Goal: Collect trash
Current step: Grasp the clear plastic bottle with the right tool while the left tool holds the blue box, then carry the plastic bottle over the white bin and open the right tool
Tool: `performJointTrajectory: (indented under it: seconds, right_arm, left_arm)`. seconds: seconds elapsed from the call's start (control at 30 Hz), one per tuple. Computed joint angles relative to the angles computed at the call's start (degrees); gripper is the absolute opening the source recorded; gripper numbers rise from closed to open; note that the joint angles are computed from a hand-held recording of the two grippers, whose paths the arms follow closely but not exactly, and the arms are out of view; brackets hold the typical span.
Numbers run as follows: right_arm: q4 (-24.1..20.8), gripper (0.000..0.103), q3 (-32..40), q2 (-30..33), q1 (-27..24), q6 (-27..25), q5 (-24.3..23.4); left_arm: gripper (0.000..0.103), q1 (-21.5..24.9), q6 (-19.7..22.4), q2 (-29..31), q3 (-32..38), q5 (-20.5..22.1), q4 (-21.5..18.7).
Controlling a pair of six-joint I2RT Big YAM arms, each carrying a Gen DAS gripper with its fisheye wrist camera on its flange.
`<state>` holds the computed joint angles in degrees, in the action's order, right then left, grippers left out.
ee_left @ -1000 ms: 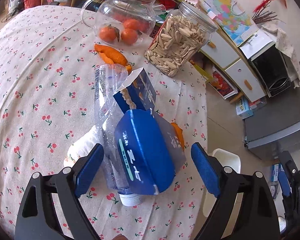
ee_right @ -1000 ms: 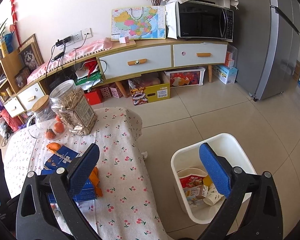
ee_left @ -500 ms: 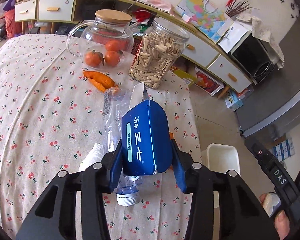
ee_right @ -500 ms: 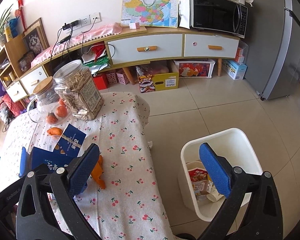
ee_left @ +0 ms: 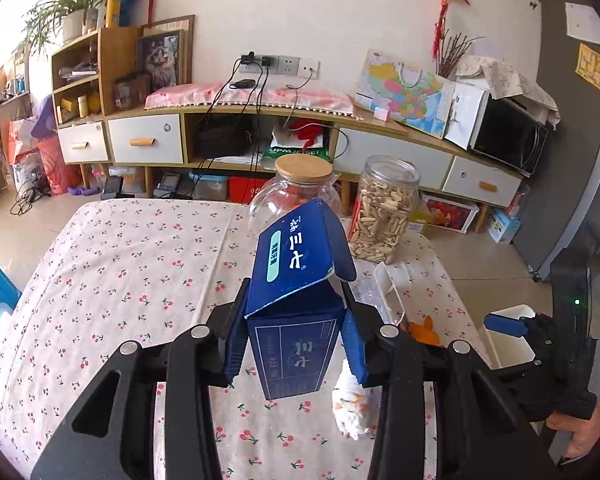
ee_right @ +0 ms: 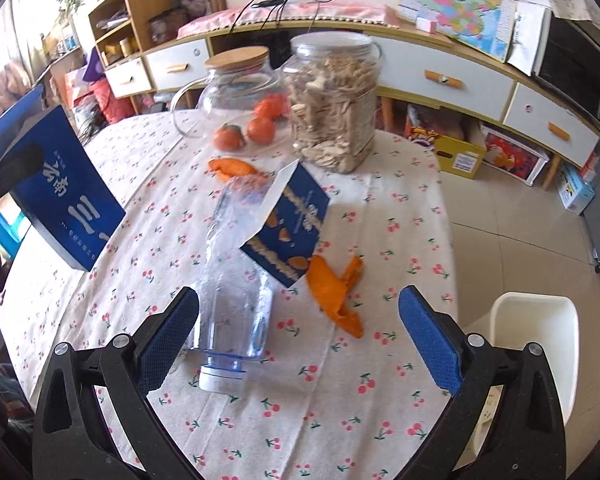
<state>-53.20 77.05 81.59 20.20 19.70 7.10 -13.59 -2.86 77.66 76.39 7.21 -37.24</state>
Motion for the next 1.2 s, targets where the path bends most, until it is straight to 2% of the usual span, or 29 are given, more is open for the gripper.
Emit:
performJointTrajectory:
  seconds: [0.13, 0.3, 0.5, 0.57, 0.6, 0.63, 0.93, 1.2]
  right_arm:
    - [-1.29, 0.096, 1.62, 3.64, 0.41, 1.48, -4.57]
    - [-0.01, 0.096, 2.03, 6.10, -1.19, 6.42, -11.70]
    - [3.57, 0.096, 0.51, 6.89, -3.17, 11.01, -16.74]
    - [4.40, 0.083, 0.15, 6.55, -3.19, 11.04, -17.62]
    - [4.56, 0.064, 0.10, 6.47, -3.38, 11.06, -18.72]
    - [4.74, 0.059, -0.05, 6.33, -3.50, 11.56, -20.12]
    - [5.15, 0.058, 1.11, 4.60, -0.65, 9.14, -20.23]
    - [9.02, 0.058, -0.29, -0.47, 1.11, 7.04, -18.42]
  left_arm:
    - [0.040, 3.38, -3.08, 2.87, 2.89, 5.49, -4.44]
    - [0.040, 4.21, -2.03, 2.41, 3.04, 6.08, -3.73]
    - [0.040, 4.94, -2.17, 2.77, 3.17, 6.79, -4.48]
    - [0.040, 5.17, -2.05, 3.00, 3.32, 6.93, -4.96]
    - [0.040, 5.22, -1.91, 3.06, 3.33, 6.86, -5.12]
    - [0.040, 5.21, -1.80, 3.10, 3.32, 6.70, -5.20]
    - [0.040, 5.34, -1.85, 2.38, 2.89, 5.75, -4.42]
    - [0.040, 5.56, -1.88, 1.47, 2.16, 5.06, -3.41]
